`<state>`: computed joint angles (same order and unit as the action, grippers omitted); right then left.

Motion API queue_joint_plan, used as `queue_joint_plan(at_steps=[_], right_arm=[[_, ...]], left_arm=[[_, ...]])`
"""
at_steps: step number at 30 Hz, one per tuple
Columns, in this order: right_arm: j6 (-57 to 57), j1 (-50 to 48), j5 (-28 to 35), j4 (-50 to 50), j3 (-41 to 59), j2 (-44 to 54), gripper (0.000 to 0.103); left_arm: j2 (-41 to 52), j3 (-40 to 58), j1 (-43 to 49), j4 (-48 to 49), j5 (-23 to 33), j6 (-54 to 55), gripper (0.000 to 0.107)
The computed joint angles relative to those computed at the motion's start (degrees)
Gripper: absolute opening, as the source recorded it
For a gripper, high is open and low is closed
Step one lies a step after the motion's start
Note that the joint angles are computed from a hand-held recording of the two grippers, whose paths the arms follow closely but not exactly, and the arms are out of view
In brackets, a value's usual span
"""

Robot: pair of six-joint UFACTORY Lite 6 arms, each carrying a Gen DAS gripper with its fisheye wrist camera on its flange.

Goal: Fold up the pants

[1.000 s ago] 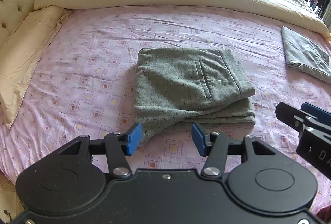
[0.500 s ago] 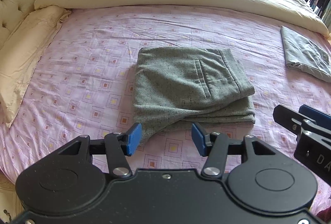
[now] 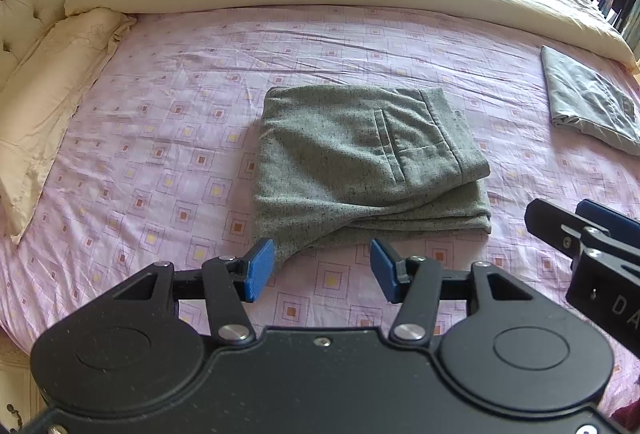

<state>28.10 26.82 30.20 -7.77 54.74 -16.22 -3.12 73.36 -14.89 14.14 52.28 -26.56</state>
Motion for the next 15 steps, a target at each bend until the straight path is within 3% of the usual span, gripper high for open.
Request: queue_joint_plan(at_steps=[15], right_arm=[[0.60,0.27,0.19,-0.32,0.27,0.20,0.046]], left_arm=[[0.24,0.13,-0.49,0.01,0.35,-0.09,0.060]])
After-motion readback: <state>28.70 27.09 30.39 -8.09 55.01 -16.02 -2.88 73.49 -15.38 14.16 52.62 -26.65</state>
